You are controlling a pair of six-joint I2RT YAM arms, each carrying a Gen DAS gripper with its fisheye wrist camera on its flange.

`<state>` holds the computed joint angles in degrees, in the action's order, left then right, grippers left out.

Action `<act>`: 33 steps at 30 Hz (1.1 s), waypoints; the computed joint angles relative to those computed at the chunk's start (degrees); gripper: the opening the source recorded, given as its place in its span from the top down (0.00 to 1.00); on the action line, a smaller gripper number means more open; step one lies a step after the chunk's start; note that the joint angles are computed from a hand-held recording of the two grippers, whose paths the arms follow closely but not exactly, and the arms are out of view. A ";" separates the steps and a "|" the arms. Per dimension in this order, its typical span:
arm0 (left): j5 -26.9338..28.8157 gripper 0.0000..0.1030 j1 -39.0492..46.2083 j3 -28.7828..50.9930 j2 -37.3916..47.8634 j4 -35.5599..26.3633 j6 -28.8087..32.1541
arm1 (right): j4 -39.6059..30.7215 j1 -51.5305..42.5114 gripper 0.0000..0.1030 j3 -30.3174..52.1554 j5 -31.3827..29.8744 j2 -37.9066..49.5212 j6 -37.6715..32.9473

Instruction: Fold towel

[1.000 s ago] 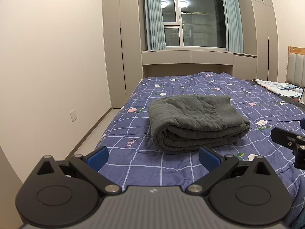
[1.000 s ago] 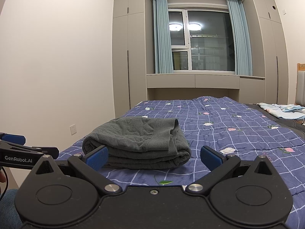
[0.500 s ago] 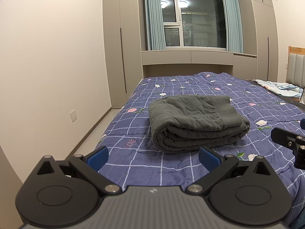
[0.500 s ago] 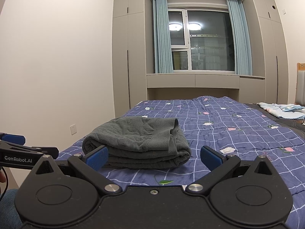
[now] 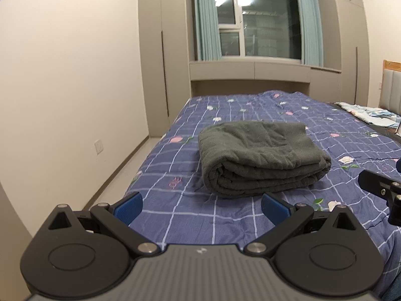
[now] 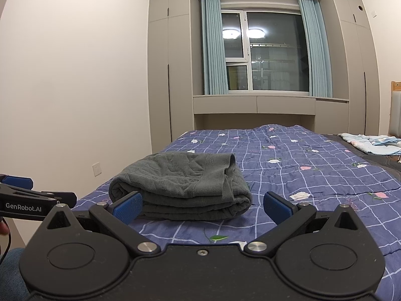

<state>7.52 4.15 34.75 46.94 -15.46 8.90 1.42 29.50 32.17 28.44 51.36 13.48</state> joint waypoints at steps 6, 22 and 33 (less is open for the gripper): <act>3.03 0.00 1.92 3.25 1.81 -3.57 -0.84 | -5.72 -2.71 0.00 4.06 -6.32 1.82 1.09; 0.27 0.00 -0.04 6.03 6.22 -4.63 -2.26 | -8.72 -5.89 0.00 7.27 -10.32 4.08 1.58; -2.00 0.00 -2.39 6.65 9.24 -3.73 -2.14 | -8.57 -8.54 0.00 7.75 -12.79 6.18 1.91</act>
